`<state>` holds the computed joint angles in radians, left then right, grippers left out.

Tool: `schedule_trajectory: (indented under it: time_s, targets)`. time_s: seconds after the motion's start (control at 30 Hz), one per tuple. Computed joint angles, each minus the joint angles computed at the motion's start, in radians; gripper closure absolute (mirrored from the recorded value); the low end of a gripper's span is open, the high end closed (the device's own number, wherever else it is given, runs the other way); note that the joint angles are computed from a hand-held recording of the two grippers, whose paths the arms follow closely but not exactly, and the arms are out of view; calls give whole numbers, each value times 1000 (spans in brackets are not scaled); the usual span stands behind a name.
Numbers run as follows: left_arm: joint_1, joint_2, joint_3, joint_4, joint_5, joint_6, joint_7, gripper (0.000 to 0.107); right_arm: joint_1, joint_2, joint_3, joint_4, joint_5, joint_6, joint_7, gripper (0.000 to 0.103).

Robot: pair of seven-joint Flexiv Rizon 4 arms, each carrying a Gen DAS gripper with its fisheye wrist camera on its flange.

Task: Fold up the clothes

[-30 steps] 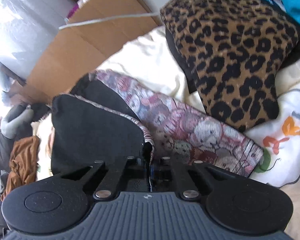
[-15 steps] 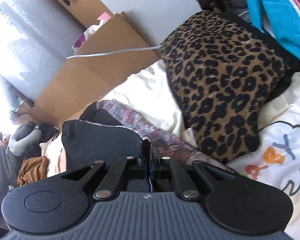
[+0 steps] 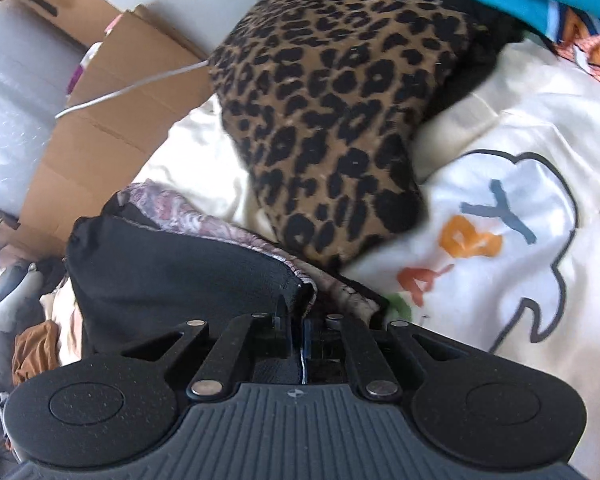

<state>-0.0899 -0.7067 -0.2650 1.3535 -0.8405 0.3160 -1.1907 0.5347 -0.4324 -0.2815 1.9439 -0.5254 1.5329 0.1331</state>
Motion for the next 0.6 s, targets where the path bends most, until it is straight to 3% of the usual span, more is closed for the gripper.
schedule_trajectory:
  time_s: [0.1, 0.23, 0.27, 0.3, 0.33, 0.6]
  targets:
    - [-16, 6, 1, 10, -8, 55, -4, 74, 32, 5, -46, 14, -28, 6, 17, 92]
    - [-10, 5, -15, 24, -52, 102, -9, 75, 63, 9, -93, 29, -62, 17, 49, 91]
    - [-10, 2, -19, 23, -57, 105, -9, 76, 63, 8, -93, 28, -66, 12, 47, 91]
    - [-9, -4, -22, 14, -52, 94, -10, 87, 55, 7, -82, 22, -68, 1, 40, 95]
    - [-8, -11, -24, 3, -45, 78, -11, 105, 51, 7, -77, 20, -70, -2, 41, 101]
    - [8, -3, -4, 3, -10, 32, 15, 105, 64, 26, -104, 63, -114, 4, 117, 102]
